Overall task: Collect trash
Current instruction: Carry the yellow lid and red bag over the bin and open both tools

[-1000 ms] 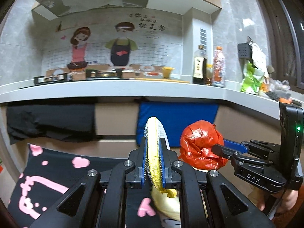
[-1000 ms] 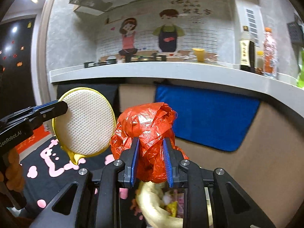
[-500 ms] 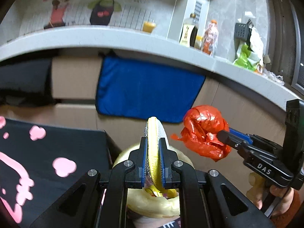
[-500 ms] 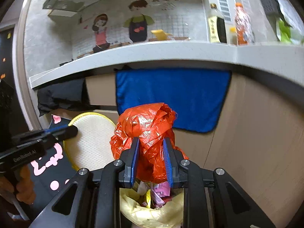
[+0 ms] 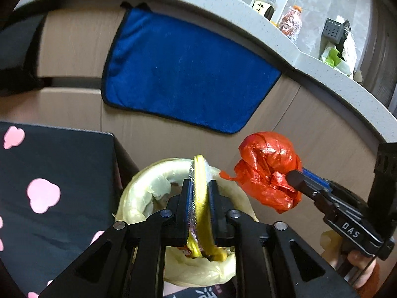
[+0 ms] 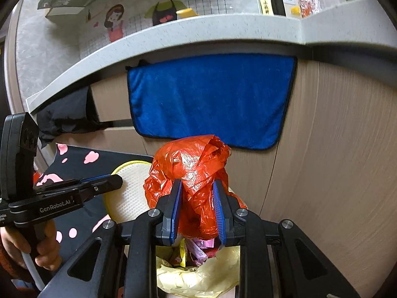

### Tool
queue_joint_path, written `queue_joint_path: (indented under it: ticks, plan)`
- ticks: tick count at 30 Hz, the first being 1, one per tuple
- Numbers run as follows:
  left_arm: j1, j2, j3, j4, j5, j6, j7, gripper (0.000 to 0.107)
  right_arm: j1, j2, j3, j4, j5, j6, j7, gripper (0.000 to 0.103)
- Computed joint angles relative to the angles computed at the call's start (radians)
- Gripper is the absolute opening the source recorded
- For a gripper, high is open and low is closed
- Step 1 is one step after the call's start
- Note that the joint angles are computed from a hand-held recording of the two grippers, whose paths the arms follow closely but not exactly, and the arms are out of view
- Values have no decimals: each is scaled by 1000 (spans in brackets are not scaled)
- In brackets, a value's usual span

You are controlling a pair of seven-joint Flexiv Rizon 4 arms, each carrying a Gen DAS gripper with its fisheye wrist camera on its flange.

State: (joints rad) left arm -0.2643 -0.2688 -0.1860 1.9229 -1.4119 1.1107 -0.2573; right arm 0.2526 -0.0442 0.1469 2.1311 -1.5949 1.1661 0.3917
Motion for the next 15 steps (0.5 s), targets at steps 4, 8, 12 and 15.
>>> queue_joint_path:
  ticks: [4,8,12,15]
  plan:
    - [15,-11,9,-10,80,-36,-36,29,-3,-18,-5,1,4,11,16,23]
    - [12,-4,5,-1,96,48,-37,29,-1,-40,-10,-6,7,24,20,23]
    - [11,18,10,23,86,129,-45,29,15,-64,-8,-16,24,10,-3,23]
    - [12,54,19,59,72,182,-30,29,33,-87,-9,-31,43,0,-29,24]
